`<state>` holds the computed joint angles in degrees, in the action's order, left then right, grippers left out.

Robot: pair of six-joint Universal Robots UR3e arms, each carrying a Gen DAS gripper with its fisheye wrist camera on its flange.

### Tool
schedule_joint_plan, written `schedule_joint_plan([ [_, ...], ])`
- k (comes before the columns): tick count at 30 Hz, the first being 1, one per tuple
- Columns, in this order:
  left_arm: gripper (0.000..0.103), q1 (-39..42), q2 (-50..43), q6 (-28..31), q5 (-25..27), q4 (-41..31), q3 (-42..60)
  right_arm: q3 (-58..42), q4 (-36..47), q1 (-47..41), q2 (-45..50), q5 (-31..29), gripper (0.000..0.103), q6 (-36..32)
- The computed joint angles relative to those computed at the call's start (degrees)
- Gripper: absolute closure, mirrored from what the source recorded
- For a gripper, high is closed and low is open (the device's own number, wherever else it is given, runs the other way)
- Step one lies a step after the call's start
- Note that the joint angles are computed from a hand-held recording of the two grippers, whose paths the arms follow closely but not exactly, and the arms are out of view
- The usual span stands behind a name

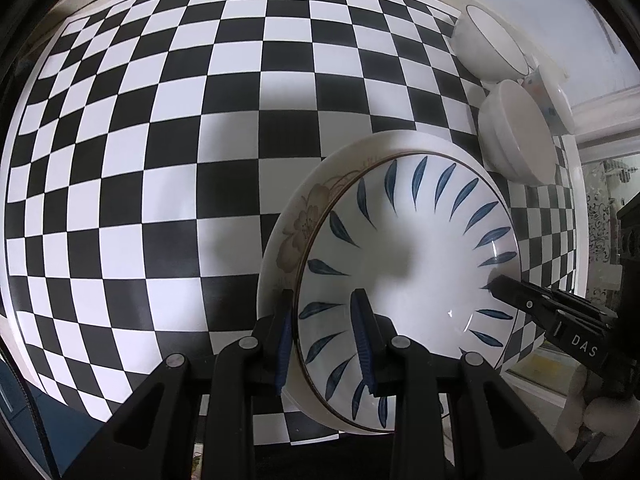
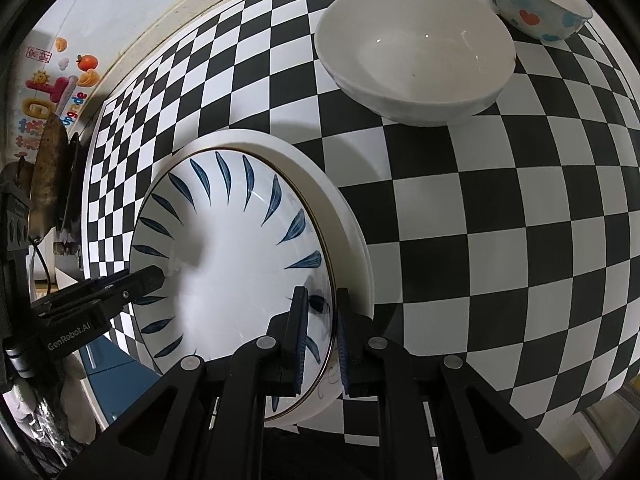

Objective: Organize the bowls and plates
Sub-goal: 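Carry the blue-striped plate and lower it onto the plate stack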

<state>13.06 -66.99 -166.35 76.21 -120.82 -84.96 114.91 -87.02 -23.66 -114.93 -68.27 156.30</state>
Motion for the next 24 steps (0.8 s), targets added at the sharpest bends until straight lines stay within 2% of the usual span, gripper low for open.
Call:
schedule_joint_plan([
  [13,0.078,1.8,0.1,1.0,-1.0,-1.9,0.8,-0.6,2.8,-3.2,0.0,1.1,0.087,-2.8],
  [24,0.078,-0.2,1.4,-0.9,2.1,-1.5,2.6,-2.9,4.4,-4.1,-1.0,0.5,0.087,-4.1],
])
